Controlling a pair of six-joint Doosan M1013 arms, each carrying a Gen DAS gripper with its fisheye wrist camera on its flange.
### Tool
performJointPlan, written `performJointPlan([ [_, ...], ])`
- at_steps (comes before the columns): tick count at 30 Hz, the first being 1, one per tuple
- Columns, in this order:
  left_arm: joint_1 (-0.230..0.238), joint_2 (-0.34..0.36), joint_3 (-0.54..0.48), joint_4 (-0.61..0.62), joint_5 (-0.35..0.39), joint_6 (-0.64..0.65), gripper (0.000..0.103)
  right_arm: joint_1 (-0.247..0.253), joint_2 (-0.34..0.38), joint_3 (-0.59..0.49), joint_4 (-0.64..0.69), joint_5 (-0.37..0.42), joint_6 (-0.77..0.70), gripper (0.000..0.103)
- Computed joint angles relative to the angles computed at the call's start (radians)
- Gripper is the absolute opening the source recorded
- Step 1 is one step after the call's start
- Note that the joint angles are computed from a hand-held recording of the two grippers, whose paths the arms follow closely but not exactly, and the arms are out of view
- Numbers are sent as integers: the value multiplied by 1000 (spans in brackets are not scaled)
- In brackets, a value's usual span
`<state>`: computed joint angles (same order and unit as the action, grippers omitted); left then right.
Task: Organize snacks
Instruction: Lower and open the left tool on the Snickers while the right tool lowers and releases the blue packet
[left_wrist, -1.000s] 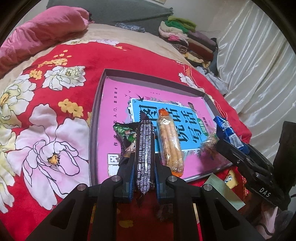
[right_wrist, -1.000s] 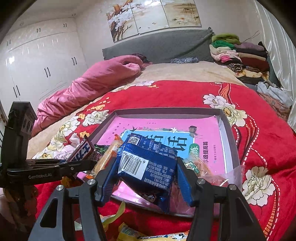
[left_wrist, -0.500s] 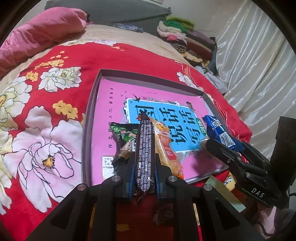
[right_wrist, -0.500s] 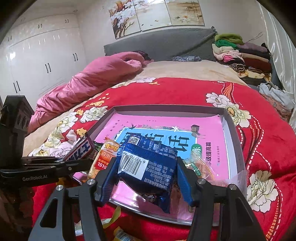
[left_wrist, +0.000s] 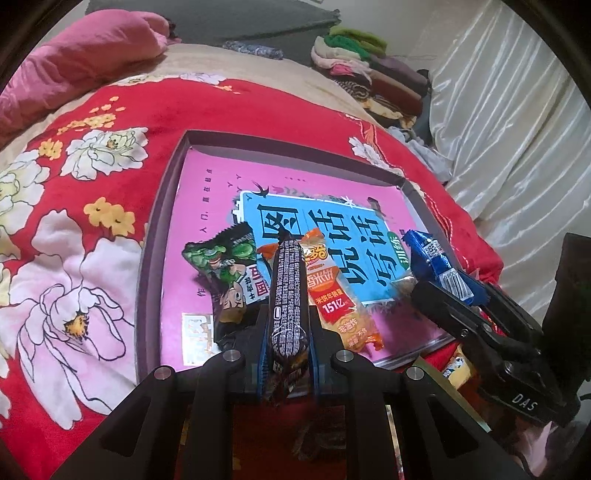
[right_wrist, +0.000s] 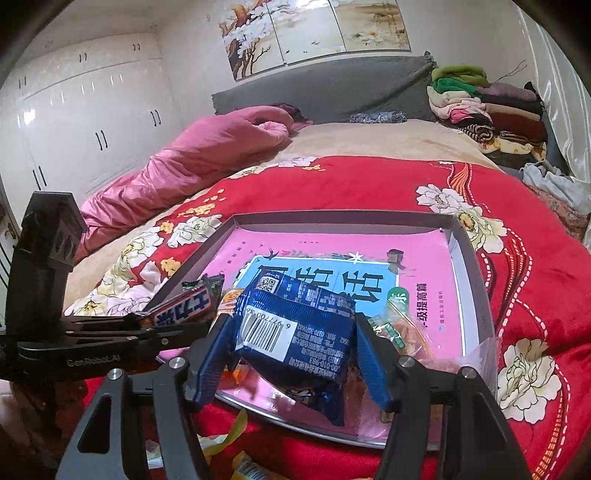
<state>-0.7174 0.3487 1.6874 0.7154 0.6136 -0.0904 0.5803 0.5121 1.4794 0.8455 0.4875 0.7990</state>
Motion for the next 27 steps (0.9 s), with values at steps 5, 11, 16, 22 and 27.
performJointPlan([
  [5,1,-1,3,2,-7,-5,17,-2,-3,5,34,5,-34,65],
  [11,4,-4,9,6,-17,-11,18,0,-5,6,17,8,-28,65],
  [16,2,-9,14,35,-24,-31,21,1,-10,12,21,-3,-35,65],
  [22,-1,-13,15,72,-15,-58,35,-1,-11,14,20,-4,-31,65],
  [27,-1,-16,15,82,9,-70,40,-1,-14,17,27,-7,-37,65],
])
